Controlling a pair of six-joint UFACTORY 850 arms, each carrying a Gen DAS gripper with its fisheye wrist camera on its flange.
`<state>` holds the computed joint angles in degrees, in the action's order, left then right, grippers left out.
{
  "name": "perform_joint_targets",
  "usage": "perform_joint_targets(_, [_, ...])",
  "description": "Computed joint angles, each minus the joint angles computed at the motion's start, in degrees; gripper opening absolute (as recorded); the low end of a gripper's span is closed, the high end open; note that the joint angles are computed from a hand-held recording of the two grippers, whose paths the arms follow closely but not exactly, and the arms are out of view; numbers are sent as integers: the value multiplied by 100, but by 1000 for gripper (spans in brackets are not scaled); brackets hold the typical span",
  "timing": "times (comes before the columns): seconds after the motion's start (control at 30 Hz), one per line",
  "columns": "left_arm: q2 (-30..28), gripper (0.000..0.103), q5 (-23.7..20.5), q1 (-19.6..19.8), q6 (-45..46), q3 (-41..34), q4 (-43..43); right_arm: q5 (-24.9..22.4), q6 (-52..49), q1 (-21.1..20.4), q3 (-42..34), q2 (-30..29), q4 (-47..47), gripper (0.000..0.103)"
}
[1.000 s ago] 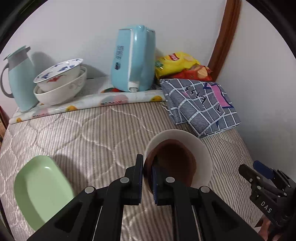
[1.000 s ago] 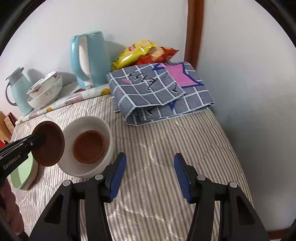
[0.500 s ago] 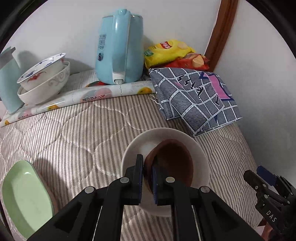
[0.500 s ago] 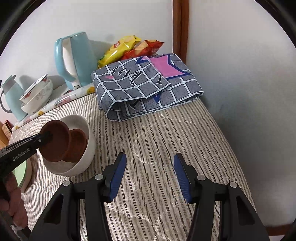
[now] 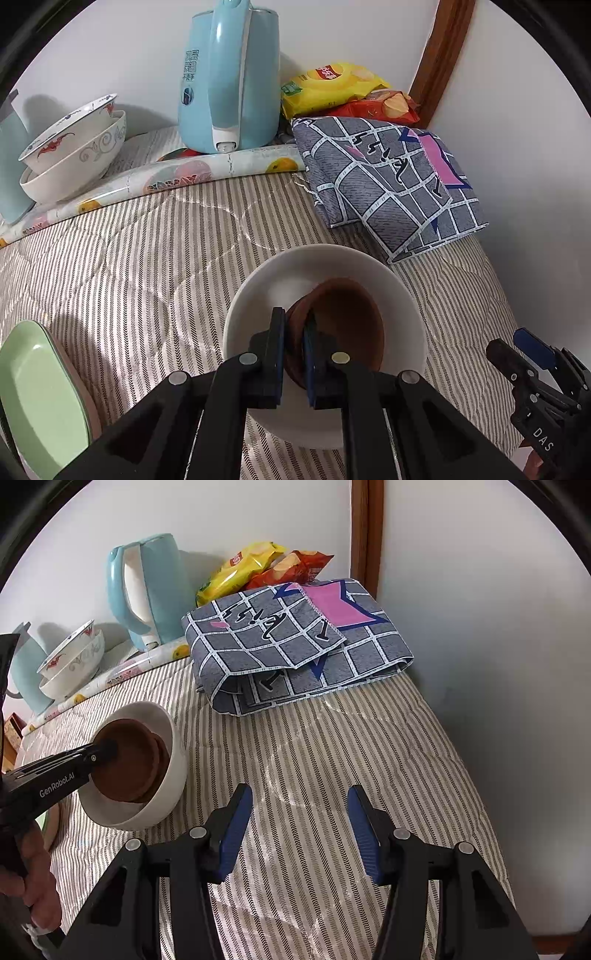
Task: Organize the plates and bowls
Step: 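Lower the left gripper's brown bowl into the white bowl and open it, then close both grippers on the rim of the white bowl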
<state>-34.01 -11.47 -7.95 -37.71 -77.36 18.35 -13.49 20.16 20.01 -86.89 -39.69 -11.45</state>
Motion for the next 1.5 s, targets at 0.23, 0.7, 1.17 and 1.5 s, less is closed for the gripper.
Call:
perform_joint_targets(0.23, [7,10,-17,9,289,11,-263,-4,-68,25,-4,-2,48,53])
perform_joint_targets(0.7, [360,17,67,13,-1245,245,1393,88,-817,119,-153,-44,689,53])
perform_joint_targets(1.17, [285,24,-166,265,-732,273,646,-408,-2148,368,-1051,-649,1824,43])
perform_joint_targets(1.5, [-19,28,-262,316,477,0,-489,-1108,-1489,482,-1781,-1207,1148,28])
